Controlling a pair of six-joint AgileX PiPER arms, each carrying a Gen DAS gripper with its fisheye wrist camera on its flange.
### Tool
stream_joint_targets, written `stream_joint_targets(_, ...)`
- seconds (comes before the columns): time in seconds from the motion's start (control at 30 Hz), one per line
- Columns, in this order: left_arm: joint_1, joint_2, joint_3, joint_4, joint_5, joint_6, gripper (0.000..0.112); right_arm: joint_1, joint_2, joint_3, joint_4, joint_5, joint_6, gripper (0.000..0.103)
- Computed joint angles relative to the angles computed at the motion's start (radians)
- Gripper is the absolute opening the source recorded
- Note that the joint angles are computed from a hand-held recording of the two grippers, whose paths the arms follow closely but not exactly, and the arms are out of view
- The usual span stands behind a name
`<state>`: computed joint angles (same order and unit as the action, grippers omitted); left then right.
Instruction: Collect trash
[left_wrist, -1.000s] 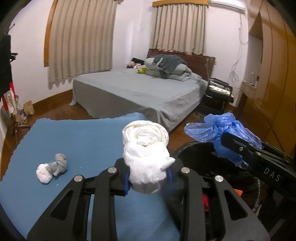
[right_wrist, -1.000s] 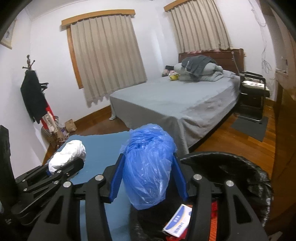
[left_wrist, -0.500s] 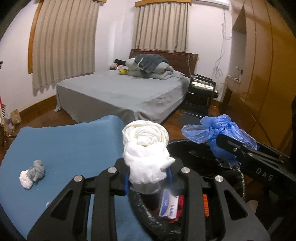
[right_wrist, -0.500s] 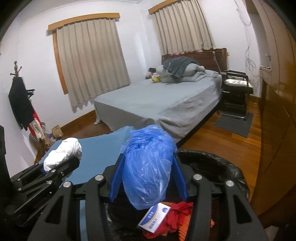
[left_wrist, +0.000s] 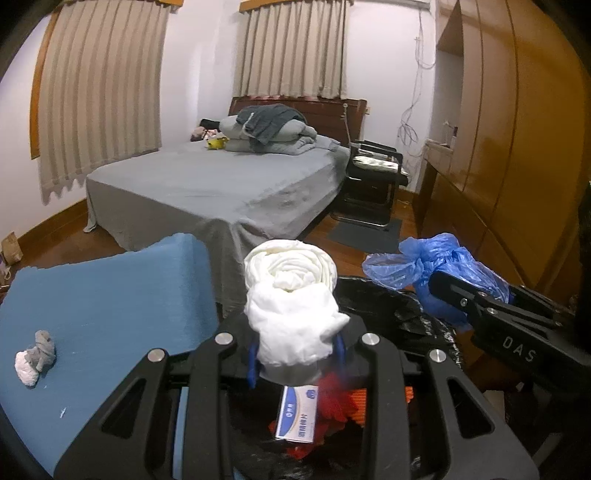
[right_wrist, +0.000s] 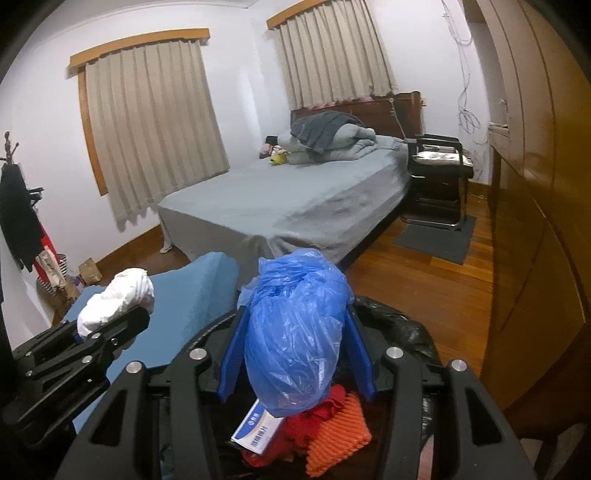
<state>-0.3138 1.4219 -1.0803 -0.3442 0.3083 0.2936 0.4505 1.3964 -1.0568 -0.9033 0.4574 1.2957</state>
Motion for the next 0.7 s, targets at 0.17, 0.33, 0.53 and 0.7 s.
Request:
stream_joint_targets(0.17,-0.033,0.016,-0.002,0.008,-0.015,-0.013,0.029,-0.018,-0.014,0.029,-0.004,-0.003,0.013,0.050)
stream_joint_targets(0.33,-0.053,0.032,-0.008,-0.007,-0.023,0.001,0.029,-0.044,-0.029,0.055,-0.004,-0.013,0.011,0.050)
stream_joint_targets(0.53,-0.068,0.066,-0.015,-0.025,-0.027,0.021,0.029,-0.059,-0.032,0.080,-0.008,-0.016,0.025,0.050)
stream_joint_targets(0.7,-0.078,0.092,-0.018,-0.004,-0.035,0.002,0.029,-0.068,-0.010,0.081,-0.002,-0.025,0.032,0.050)
